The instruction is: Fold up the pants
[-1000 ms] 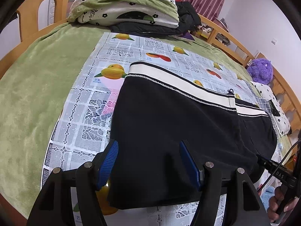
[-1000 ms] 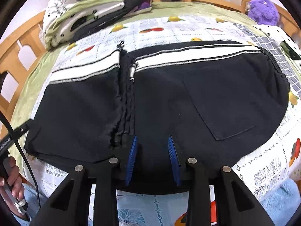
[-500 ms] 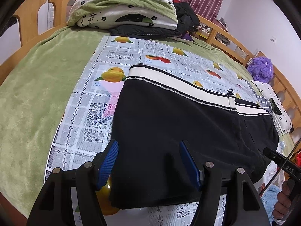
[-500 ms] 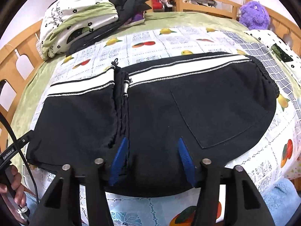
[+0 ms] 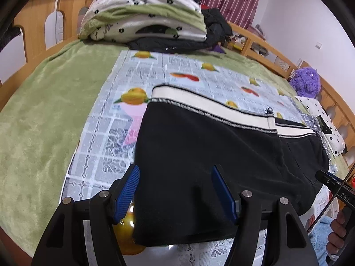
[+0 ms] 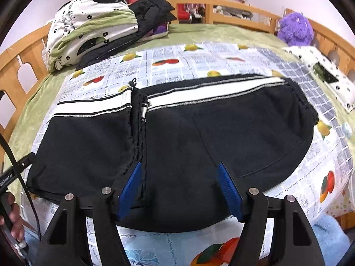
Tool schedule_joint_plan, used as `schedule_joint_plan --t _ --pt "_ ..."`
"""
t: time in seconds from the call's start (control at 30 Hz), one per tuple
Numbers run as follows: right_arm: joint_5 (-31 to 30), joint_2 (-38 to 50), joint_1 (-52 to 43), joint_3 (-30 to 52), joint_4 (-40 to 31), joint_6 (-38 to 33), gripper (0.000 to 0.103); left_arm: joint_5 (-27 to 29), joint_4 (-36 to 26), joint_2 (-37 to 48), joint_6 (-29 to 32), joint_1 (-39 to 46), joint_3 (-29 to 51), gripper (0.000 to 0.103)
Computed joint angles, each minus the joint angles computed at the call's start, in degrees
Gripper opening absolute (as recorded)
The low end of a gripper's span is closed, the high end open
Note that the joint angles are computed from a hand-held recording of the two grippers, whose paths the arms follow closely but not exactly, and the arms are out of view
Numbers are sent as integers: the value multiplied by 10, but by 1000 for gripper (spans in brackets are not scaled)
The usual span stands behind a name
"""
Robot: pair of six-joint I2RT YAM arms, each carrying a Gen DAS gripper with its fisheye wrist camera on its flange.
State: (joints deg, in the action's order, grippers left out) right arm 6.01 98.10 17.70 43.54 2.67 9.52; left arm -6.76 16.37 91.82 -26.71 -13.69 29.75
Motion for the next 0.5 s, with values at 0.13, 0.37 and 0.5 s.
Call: schedule_joint_plan --t 0.13,0.37,0.5 --pt "5 -21 -5 -27 31 -17 69 5 20 -11 -1 6 -13 65" --pt "-86 -49 -73 -54 57 -27 72 -17 40 -9 -6 0 -24 65" --pt "-130 -48 -106 -59 71 -42 87 -4 47 -8 -20 4 -31 65"
